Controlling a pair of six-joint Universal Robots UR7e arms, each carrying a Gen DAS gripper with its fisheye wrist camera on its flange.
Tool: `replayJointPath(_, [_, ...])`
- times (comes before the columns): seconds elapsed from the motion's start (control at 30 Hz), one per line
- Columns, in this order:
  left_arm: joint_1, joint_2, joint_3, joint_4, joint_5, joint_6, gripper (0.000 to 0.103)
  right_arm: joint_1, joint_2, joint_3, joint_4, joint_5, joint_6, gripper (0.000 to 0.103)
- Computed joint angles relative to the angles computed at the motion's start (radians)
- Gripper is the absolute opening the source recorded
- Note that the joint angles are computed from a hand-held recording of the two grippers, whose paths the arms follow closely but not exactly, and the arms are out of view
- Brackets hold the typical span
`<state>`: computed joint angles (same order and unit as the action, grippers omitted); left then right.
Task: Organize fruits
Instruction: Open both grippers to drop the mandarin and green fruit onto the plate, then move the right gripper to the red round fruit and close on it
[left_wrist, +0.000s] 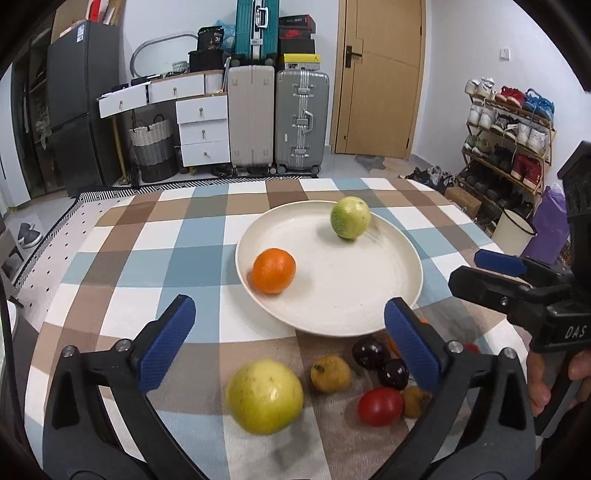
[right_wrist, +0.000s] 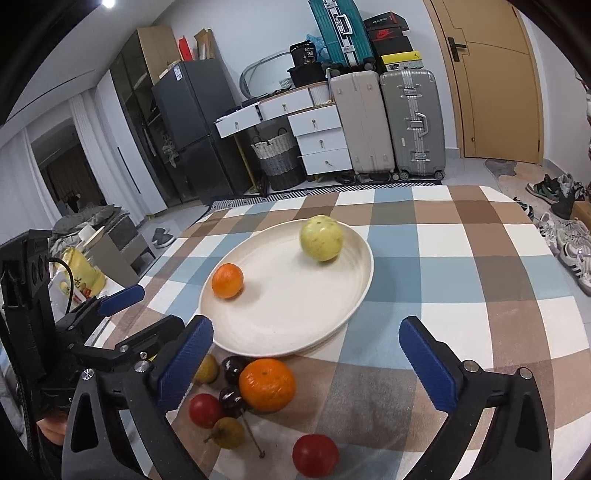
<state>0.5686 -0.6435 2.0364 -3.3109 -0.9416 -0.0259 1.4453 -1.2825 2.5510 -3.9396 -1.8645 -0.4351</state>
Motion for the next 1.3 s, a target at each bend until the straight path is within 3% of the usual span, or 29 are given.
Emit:
replayJointPath(0.57, [-0.059, -0.110, 0.177, -0.073, 0.021, -0.062, 0.102, 0.043, 0.047, 0.094, -0.143, -0.074, -0.072, 0.103])
replayJointPath(0.8, [-0.074, -0.137, 0.231, -0.085, 0.023, -0.090, 0.102, 0.023, 0.034, 0.131, -0.161, -0.052, -0.087, 0.103])
replayJointPath(0.97, [-0.062, -0.146, 0.258, -0.083, 0.013, -0.108, 0.102, 0.001, 0.035, 0.146, -0.165, -0.032, -0.107, 0.103])
replayJointPath(1.3, [-0.016, -0.143, 0.248, -0.067, -0.008, -0.144, 0.102, 0.014, 0.045, 0.134, -0.096, -0.109, -0.096, 0.103])
